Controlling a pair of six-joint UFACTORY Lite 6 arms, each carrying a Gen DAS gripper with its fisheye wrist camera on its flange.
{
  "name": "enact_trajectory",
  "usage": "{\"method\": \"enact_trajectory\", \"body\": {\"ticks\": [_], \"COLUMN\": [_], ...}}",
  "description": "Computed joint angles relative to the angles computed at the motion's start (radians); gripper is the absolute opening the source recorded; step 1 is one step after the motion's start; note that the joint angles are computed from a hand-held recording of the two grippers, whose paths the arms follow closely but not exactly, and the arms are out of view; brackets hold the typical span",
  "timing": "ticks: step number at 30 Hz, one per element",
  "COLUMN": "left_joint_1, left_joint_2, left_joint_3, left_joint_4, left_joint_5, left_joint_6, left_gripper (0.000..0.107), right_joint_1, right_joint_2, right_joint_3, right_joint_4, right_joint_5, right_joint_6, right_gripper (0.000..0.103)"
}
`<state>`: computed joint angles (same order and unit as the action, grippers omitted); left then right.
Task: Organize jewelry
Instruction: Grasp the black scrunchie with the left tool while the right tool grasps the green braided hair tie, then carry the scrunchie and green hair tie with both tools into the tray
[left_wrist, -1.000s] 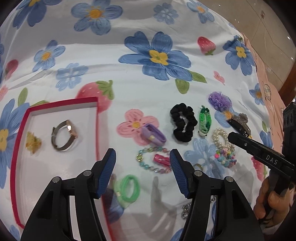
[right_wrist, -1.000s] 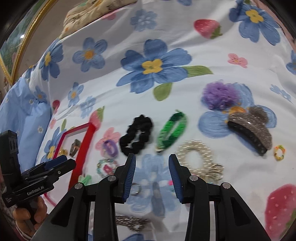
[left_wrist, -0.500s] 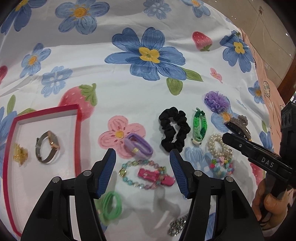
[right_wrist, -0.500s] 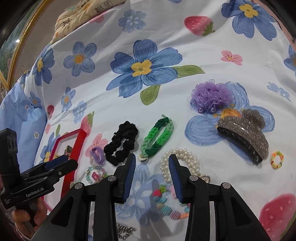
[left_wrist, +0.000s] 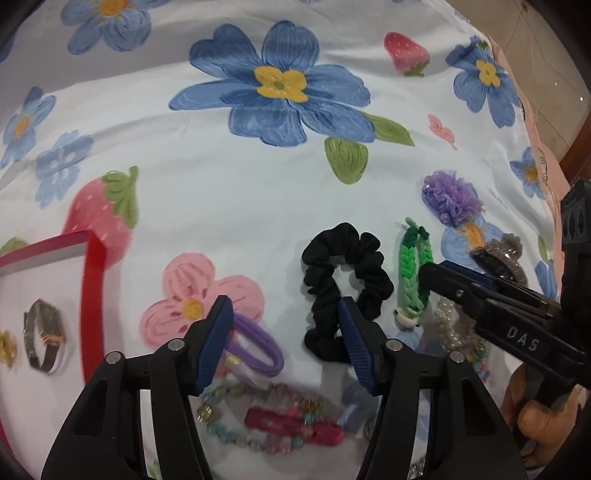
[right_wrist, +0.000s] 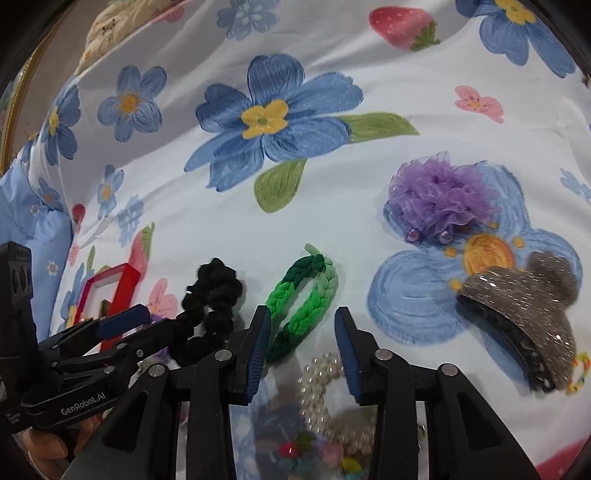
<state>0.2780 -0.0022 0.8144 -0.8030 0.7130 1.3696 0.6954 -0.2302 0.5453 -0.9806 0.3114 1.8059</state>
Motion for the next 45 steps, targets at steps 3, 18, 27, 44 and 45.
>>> {"method": "enact_trajectory", "body": {"ticks": [3, 18, 27, 44, 45], "left_joint_1": [-0.035, 0.13, 0.427, 0.864, 0.873], "left_joint_2": [0.019, -0.112, -0.106, 0.219, 0.243], "left_joint_3": [-0.01, -0.025, 0.058, 0.462, 0.488], "left_joint_4": [0.001, -0.025, 0.001, 0.038, 0.037], "left_joint_5": [-0.02, 0.172, 0.4, 0.64, 0.64], "left_joint_6": [0.01, 0.114, 0.205, 0.31, 0.306], "left_gripper": [0.034, 0.006, 0.006, 0.006, 0.006], "right_joint_1": [-0.013, 0.1, 0.293, 0.511, 0.518], "right_joint_2": [0.054, -0.069, -0.126, 0.269, 0.289], "right_joint_3": [0.017, 0.0, 0.049, 0.401, 0.419], "right_joint_4": [-0.051, -0.01, 0.0, -0.12, -0.123], "right_joint_5": [-0.016, 0.077, 0.188, 0.139, 0.134], "right_joint_6": [0.035, 0.032, 0.097, 0.245, 0.248], "right_gripper": [0.032, 0.01, 0.01, 0.01, 0.01]}}
